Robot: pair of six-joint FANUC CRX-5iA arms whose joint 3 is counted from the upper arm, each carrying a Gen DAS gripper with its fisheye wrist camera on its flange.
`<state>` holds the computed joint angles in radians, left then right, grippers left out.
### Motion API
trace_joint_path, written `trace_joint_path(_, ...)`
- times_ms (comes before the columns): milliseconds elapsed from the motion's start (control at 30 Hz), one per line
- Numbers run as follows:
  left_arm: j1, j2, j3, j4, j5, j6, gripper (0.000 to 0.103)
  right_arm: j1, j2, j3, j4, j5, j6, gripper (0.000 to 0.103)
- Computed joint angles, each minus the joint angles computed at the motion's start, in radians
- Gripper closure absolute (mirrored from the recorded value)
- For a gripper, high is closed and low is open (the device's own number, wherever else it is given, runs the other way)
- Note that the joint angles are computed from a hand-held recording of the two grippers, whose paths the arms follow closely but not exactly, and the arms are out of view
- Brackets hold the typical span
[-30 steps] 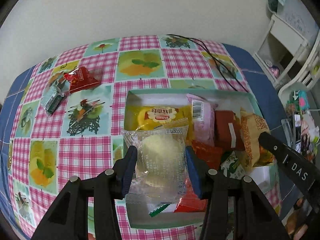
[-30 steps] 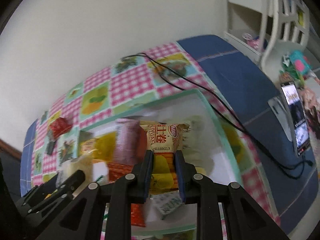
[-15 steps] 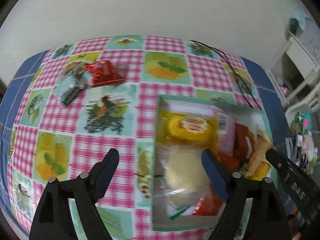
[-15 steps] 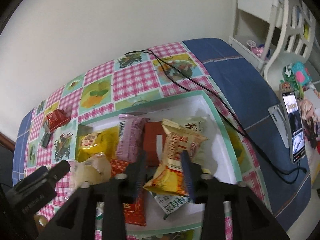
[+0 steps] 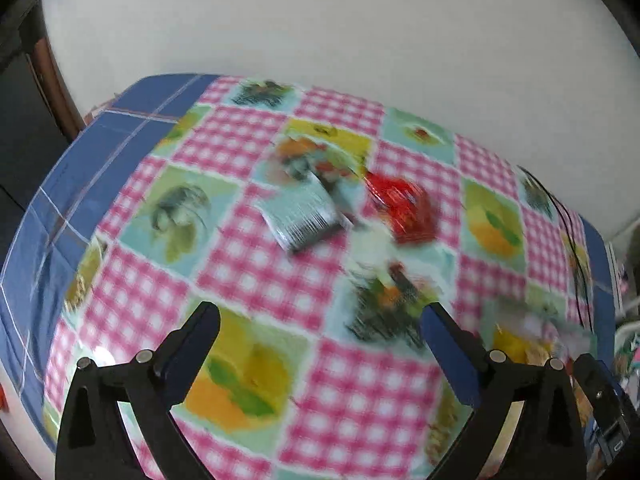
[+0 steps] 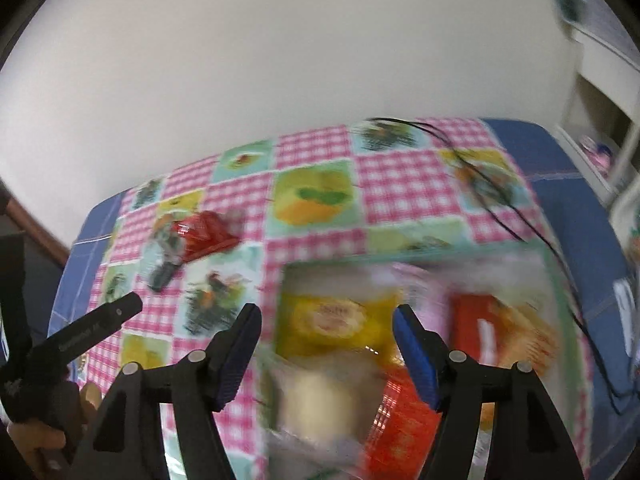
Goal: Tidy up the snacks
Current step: 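Move the left gripper to the green wrapped packet while the right approaches the red snack packet, then close the left gripper on the green packet while the right grasps the red packet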
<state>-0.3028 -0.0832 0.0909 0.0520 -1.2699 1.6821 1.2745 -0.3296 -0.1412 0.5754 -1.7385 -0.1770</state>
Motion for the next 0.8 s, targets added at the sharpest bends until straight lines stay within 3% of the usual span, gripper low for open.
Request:
trace_joint_path(333,0.087,0.169,0.077,0.057,0.054,-0.175,0.003,-0.359,0.215,0.116,-0.173,0.389,0.359,0.031)
trace_joint_path(533,0.110,0.274,0.128,0.106,0.026,-0.179,0.004,-0.467,0.325,0.174,-0.259,0.478,0.474,0.031)
trace_joint_path(800,0.146,0.315,0.098,0.233,0.036,-0.208,0.006,-0.517,0.347,0.177,-0.334,0.552,0.506,0.035)
